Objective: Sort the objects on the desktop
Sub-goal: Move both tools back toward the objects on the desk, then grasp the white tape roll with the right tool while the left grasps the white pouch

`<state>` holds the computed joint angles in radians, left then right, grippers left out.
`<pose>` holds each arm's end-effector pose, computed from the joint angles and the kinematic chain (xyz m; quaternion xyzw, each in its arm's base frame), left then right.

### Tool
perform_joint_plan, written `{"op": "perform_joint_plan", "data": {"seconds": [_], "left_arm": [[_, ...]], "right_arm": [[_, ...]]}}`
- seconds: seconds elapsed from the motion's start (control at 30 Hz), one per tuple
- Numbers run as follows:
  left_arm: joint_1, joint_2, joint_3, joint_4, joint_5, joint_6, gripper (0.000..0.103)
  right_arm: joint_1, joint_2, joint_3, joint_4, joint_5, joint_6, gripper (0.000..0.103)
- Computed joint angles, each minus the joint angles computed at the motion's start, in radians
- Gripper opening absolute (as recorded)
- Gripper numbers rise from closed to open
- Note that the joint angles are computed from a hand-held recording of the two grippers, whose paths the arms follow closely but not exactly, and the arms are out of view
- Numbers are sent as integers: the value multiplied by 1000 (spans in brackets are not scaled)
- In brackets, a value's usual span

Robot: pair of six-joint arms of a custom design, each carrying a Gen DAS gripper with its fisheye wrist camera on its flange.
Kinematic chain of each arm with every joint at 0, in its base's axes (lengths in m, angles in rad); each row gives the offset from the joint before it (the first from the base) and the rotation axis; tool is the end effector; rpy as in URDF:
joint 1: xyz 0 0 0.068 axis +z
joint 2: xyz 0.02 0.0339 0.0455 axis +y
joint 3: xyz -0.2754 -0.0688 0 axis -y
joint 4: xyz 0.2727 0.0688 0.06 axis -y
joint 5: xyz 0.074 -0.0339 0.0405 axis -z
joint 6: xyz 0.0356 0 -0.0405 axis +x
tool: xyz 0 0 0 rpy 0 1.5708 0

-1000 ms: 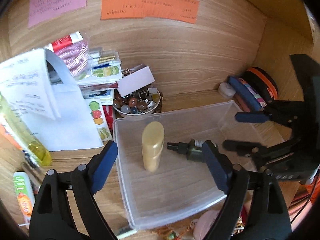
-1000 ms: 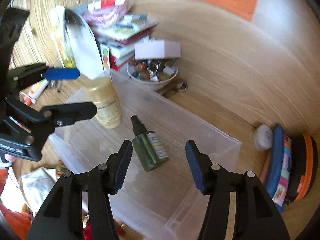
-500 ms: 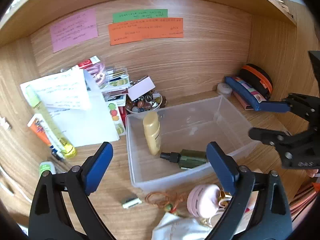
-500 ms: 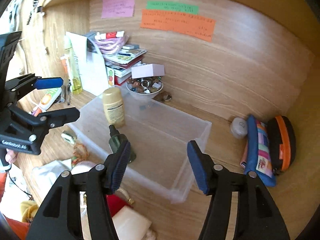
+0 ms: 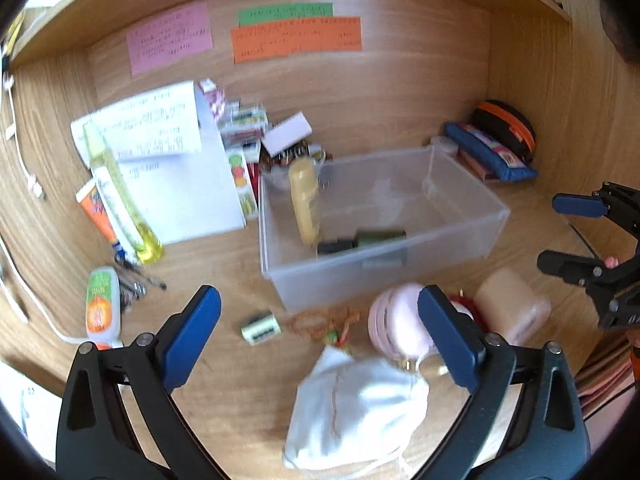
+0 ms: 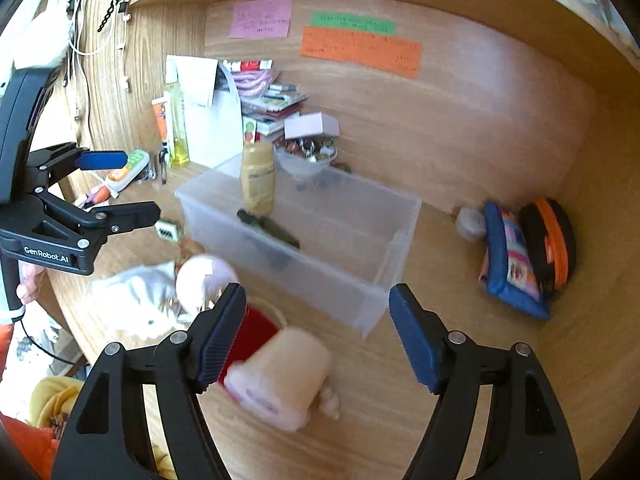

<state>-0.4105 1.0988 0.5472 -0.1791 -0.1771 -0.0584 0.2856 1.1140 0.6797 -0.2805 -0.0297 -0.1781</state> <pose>0.2223 -0.0899 0.1942 0.1238 0.9018 -0.0158 0.4139 0.2433 0.0726 0.2285 -0.2150 0.8839 0.0358 0.4137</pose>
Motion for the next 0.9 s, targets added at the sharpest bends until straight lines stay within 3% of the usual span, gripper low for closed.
{"op": "perform_joint_plan", "data": {"seconds": [0.3, 0.67, 0.9], "left_arm": [[11, -5, -139, 25, 69, -27, 100], [143, 83, -155, 91, 354, -29, 101], [20, 163, -153, 143, 281, -40, 101]], "right_arm": [[-82, -41, -138, 24, -127, 47, 77], [-58, 125, -132, 86, -143, 38, 77], [-85, 220, -60, 74, -220, -12, 77]]}}
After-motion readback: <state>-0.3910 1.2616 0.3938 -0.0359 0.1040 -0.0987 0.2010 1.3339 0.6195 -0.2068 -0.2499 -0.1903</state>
